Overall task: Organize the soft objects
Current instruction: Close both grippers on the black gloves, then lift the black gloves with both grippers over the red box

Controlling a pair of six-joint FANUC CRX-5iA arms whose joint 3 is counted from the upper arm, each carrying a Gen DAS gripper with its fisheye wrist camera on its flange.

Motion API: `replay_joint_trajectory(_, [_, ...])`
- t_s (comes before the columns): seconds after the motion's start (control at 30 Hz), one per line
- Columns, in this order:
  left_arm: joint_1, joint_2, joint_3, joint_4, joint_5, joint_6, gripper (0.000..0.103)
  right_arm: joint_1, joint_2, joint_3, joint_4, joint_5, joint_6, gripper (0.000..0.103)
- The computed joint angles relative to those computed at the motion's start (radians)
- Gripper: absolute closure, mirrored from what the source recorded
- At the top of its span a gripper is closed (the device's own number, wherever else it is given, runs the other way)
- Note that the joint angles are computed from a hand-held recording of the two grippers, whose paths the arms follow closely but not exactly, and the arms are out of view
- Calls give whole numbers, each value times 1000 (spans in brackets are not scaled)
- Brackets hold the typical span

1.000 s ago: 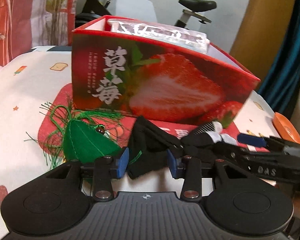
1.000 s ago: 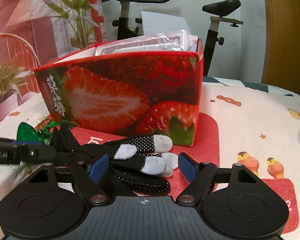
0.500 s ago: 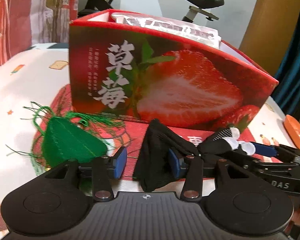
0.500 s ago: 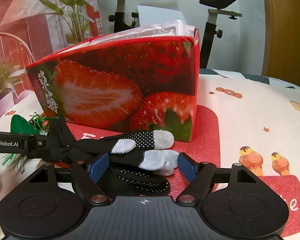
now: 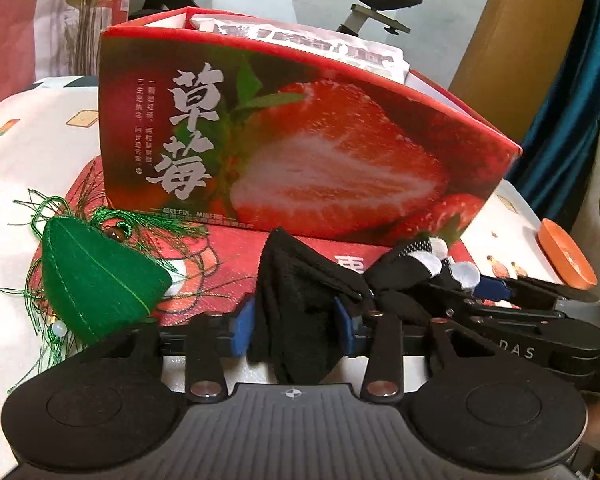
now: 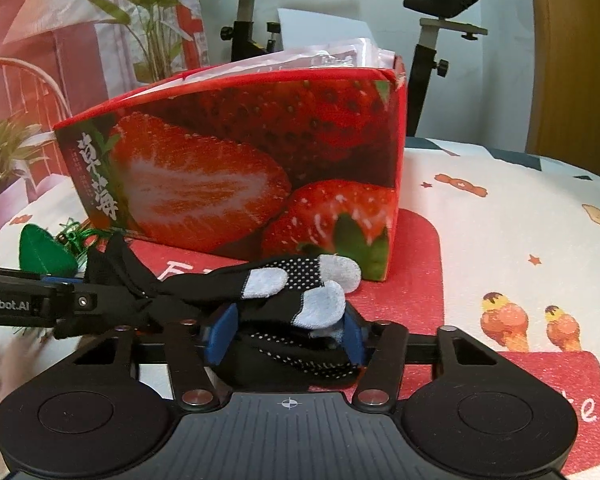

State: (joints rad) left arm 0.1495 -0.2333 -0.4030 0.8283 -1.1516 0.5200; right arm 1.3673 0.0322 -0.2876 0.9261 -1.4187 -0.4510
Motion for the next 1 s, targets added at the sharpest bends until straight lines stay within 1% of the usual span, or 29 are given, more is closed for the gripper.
replay_joint_trajectory(0.03, [3, -5, -7, 8, -3, -13, 75, 1, -1, 0, 1, 1, 4, 56])
replay_joint_trajectory(0.07, [7, -11, -13, 9, -2, -24, 80, 2, 0, 2, 0, 1, 9, 58])
replay_joint_trajectory(0.2, [13, -36, -26, 13, 6, -59, 83, 5, -2, 8, -4, 4, 5, 69])
replay_joint_trajectory(0.23, [16, -43, -30, 17, 7, -72, 86, 7, -4, 9, -4, 4, 3, 71])
replay_joint_trajectory(0.27, [19, -51, -35, 21, 10, -84, 89, 9, -4, 11, -5, 2, 4, 76])
replay_joint_trajectory(0.37, [32, -60, -37, 40, 1, -94, 90, 12, -4, 21, -2, 0, 12, 87])
replay_joint_trajectory(0.5, [57, -77, -41, 57, -10, -99, 90, 19, 1, 34, 13, -3, 16, 89])
replay_joint_trajectory(0.67, [84, -99, -47, 83, -28, -111, 90, 31, 8, 52, 40, -27, 21, 90])
replay_joint_trajectory(1.0, [133, -138, -47, 155, -54, -135, 90, 60, 28, 106, 106, -94, 53, 90])
